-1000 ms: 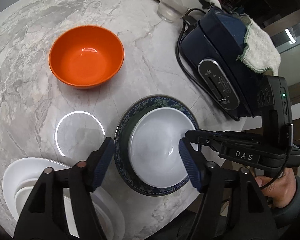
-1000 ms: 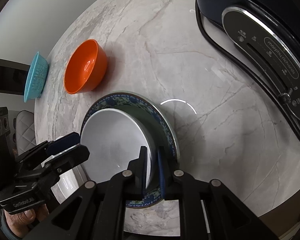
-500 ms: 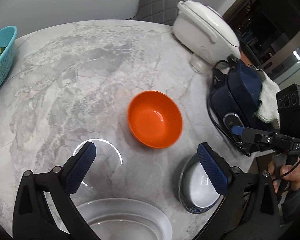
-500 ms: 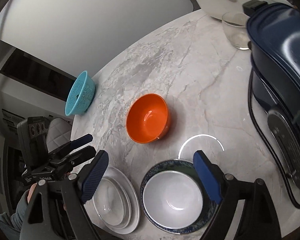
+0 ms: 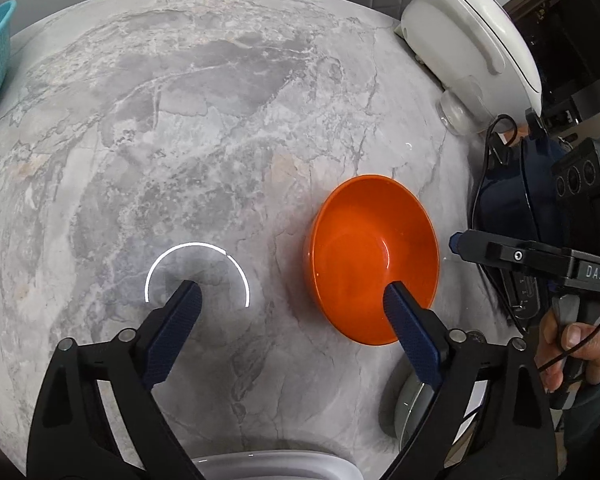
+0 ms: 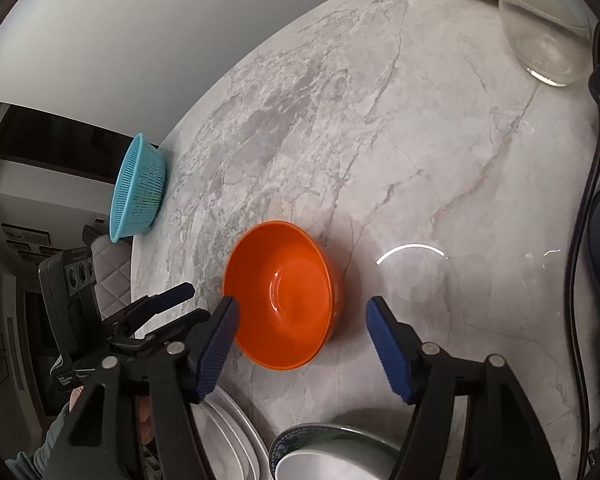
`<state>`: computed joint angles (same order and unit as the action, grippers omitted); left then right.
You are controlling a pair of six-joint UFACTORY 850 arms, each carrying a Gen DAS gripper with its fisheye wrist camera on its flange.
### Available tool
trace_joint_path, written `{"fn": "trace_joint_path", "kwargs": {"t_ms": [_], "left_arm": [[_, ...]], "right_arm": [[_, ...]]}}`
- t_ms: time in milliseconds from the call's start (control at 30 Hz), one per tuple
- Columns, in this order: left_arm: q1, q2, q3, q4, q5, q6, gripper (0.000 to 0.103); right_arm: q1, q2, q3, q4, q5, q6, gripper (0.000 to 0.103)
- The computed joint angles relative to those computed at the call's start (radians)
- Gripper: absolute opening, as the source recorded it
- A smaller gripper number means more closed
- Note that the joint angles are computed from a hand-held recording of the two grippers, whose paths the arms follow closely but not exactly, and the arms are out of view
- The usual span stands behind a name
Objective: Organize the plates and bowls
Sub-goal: 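Move both tools to the orange bowl's rim and close them on it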
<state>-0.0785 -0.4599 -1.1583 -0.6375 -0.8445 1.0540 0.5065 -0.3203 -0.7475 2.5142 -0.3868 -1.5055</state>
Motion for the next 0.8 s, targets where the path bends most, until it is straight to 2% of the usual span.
{"fn": "trace_joint_path", "kwargs": {"t_ms": [133, 267, 433, 533, 600, 733, 800], "left_arm": [[-0.026, -0.026, -0.009, 0.015, 0.004, -0.012, 0.069], [-0.042, -0.053, -0.023, 0.025, -0.002, -0.03, 0.056], [-0.054, -0.074, -0.034, 0.015, 0.001, -0.027, 0.054], [-0.059, -0.077, -0.034, 0.0, 0.006, -0.019, 0.048], [-0.065, -0.085, -0.042, 0.001, -0.001, -0.022, 0.04], [-0.071, -0.089, -0.042, -0.009, 0.0, -0.016, 0.037], [-0.072, -0.09, -0.041, -0.009, -0.002, -0.017, 0.03]], "right_arm": [[-0.014, -0.037, -0.011, -0.078, -0.028, 0.08, 0.062], [-0.019, -0.057, -0.017, -0.079, -0.041, 0.082, 0.06], [-0.03, -0.08, -0.029, -0.116, -0.057, 0.116, 0.056], [-0.036, -0.093, -0.039, -0.144, -0.059, 0.136, 0.05], [-0.036, -0.094, -0.041, -0.137, -0.047, 0.13, 0.047], [-0.042, -0.105, -0.049, -0.168, -0.048, 0.16, 0.045], [-0.044, -0.11, -0.051, -0.183, -0.055, 0.178, 0.045]]}}
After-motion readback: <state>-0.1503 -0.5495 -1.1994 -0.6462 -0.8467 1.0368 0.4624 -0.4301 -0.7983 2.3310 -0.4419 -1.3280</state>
